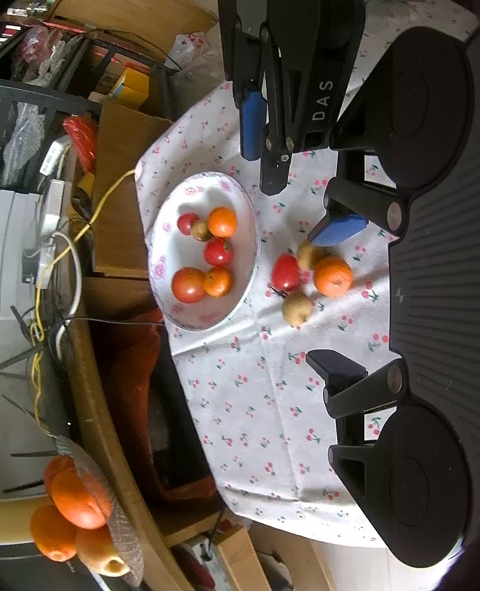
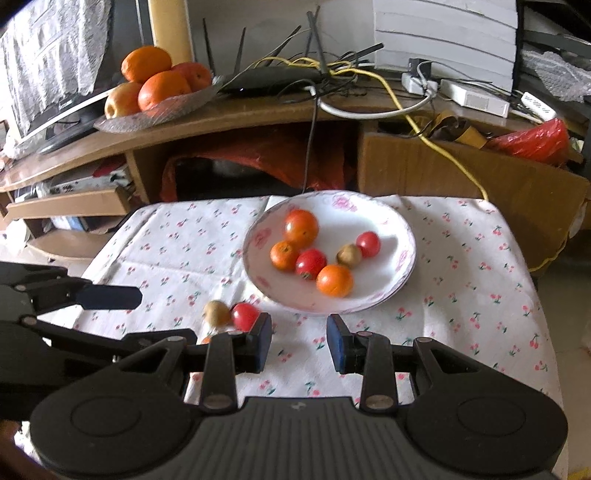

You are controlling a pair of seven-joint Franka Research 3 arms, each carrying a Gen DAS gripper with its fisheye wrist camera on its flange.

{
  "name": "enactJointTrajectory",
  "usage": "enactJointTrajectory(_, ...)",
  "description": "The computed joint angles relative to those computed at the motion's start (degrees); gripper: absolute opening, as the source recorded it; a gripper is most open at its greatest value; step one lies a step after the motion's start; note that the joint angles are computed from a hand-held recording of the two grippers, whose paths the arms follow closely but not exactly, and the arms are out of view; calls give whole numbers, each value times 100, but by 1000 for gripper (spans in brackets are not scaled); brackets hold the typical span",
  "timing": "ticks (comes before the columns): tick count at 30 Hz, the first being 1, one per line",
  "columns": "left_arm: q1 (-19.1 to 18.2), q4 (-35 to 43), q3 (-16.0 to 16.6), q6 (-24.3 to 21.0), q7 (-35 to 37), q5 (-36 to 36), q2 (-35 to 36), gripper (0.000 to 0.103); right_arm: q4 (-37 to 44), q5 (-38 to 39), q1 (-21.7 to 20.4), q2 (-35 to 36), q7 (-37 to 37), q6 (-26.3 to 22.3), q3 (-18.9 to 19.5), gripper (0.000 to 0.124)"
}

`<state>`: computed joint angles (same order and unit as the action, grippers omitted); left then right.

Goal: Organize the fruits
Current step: 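Move both open grippers back toward the remaining fruit, then grasp the small brown round fruit with the right gripper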

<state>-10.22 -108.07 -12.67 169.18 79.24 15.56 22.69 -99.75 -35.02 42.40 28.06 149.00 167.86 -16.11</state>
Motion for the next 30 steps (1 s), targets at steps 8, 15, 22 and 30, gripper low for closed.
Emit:
enactJointTrajectory(8,218,-37,-227,-97,268,-270,61,70,127,456,-236,131,-528,-151,341,50)
enactJointTrajectory(15,237,8,-232,-189,369,-419,116,72,279,985,-372,311,-1037,-193,509,50)
enactJointTrajectory(22,220,39,-201,-440,475,-455,208,72,510,1458,-437,540,-1457,-328,573,50)
enactJointTrajectory(30,443,24,-451,-543,854,-839,233,74,829,2074,-681,806,-2304,-280,919,50)
